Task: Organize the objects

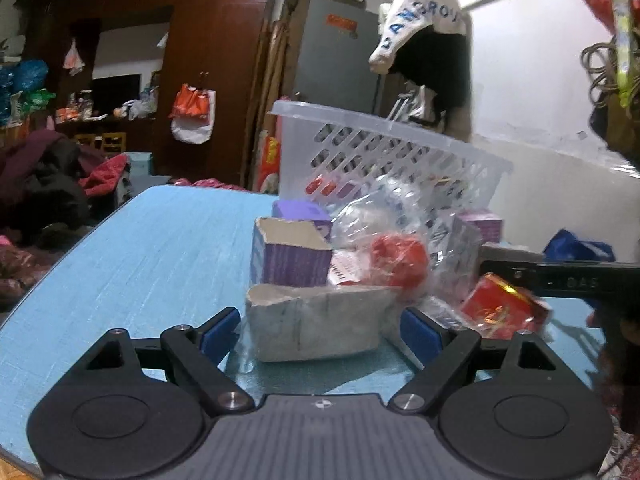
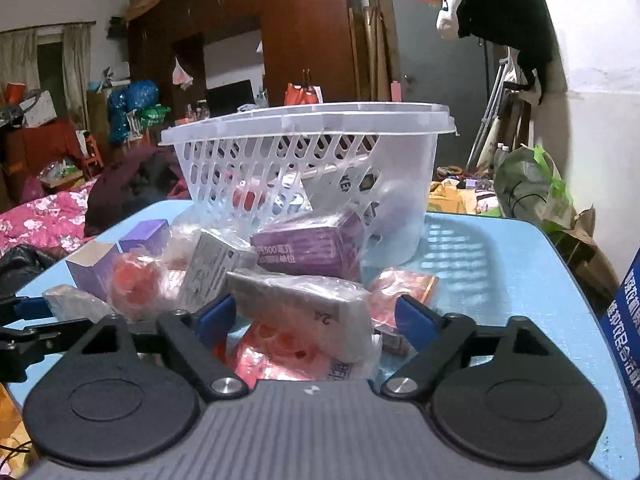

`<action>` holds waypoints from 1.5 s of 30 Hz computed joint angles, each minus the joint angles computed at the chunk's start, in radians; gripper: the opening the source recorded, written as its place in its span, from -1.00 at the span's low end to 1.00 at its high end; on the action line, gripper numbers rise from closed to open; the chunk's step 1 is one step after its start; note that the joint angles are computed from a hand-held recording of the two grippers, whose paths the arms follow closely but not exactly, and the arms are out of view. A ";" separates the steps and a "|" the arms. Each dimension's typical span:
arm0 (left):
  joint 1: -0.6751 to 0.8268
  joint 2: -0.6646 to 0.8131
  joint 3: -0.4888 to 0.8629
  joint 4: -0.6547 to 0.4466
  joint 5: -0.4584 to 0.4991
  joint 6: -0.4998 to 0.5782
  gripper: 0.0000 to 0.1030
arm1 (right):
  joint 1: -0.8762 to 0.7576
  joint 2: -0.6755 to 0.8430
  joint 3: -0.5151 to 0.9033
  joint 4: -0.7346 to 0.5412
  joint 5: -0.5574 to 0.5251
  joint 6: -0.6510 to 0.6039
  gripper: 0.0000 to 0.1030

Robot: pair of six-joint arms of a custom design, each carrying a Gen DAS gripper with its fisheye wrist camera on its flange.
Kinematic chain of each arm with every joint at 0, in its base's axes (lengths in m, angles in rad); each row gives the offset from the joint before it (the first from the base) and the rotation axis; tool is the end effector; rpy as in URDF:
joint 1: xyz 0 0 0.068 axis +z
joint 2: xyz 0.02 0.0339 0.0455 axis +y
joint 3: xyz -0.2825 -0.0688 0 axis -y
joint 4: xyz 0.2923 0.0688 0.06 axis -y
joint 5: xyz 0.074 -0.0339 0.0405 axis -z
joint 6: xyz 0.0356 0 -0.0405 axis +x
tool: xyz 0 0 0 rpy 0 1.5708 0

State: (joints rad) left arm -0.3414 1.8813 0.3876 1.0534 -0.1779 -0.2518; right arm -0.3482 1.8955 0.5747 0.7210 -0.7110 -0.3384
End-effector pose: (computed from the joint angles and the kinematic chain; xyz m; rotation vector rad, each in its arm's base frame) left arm 0.2728 -0.0902 0.0492 -0.0235 2.0092 -0.2008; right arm 0.3124 -0.0887 0.0559 -0.3804 1.9936 0.3426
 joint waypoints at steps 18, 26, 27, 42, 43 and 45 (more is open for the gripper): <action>-0.052 0.052 -0.018 0.088 -0.082 0.056 0.48 | -0.059 0.019 -0.069 0.191 -0.093 0.055 -0.07; -0.038 0.079 -0.068 0.257 -0.055 0.065 0.48 | -0.104 0.053 -0.118 0.393 -0.158 0.137 -0.13; -0.036 0.084 -0.067 0.267 -0.051 0.068 0.48 | -0.115 0.060 -0.124 0.413 -0.174 0.144 -0.14; -0.004 -0.033 -0.091 0.275 0.020 0.080 0.48 | -0.209 0.092 -0.129 0.596 -0.297 0.316 -0.16; 0.011 -0.106 -0.069 0.196 0.047 0.101 0.48 | -0.202 0.060 -0.130 0.603 -0.293 0.329 -0.16; 0.040 -0.213 0.017 0.034 0.097 0.133 0.48 | -0.165 -0.043 -0.110 0.545 -0.260 0.333 -0.16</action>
State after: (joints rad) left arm -0.3018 1.6680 0.4042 1.0878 -0.0811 -0.1187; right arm -0.5129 1.8524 0.4648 1.2664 -0.9712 -0.0055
